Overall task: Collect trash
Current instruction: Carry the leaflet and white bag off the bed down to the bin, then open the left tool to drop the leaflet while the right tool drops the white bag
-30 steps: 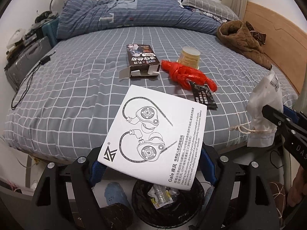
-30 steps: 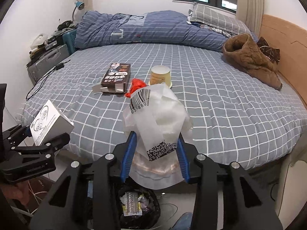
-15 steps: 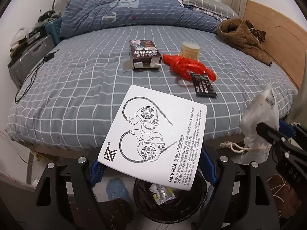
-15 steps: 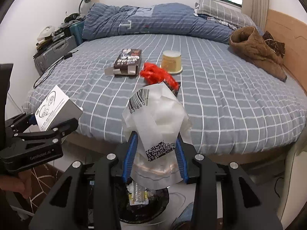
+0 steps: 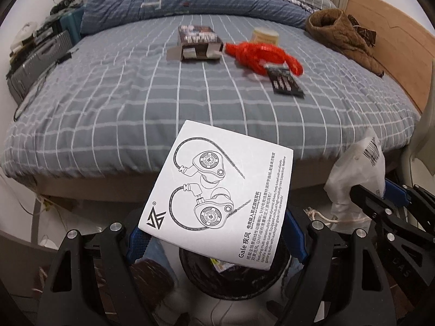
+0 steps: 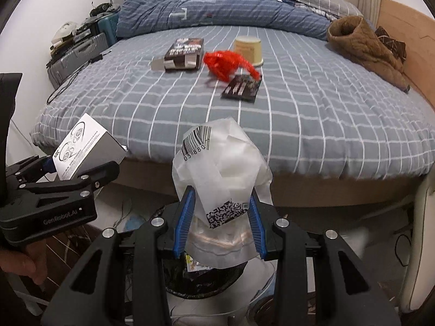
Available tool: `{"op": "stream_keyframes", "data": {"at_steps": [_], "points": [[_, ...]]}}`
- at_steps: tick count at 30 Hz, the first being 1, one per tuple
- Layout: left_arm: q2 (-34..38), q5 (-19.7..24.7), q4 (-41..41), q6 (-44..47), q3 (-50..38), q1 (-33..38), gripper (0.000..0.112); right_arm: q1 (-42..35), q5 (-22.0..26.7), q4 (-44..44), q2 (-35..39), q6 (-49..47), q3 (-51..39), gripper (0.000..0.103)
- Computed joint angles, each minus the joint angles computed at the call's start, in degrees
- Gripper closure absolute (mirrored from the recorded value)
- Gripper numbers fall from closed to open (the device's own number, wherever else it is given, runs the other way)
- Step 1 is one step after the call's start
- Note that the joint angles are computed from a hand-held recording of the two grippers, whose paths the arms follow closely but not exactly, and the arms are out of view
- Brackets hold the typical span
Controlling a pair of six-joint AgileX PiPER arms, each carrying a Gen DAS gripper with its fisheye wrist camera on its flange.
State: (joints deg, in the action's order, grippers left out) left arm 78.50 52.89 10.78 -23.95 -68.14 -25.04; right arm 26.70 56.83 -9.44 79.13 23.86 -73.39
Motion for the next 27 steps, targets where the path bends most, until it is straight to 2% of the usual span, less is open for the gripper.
{"op": "stream_keyframes", "data": {"at_steps": [5,11,22,27], "points": [[-1.13,-0.69,-0.25,-0.41,4.11,0.59,0.034,2.17,-1.62,-1.42,-0.44,3.26,4.31,0.066],[0.62,-3.69,-1.38,-0.72,8.27,-0.48,0.034,2.4,-4.19,-0.8,-0.08,4.8,9.49,0.066],[6.82,-9.26,-4.69,0.33,12.82,-1.34,0.034,-0.95,-9.04,1.95,1.71,2.35,16.39,0.066],[10.32,-11.05,-6.12,1.18,12.5,-2.51,0.034,-2.83,-9.59,2.0,1.9,1.75,17.56,0.066]]}}
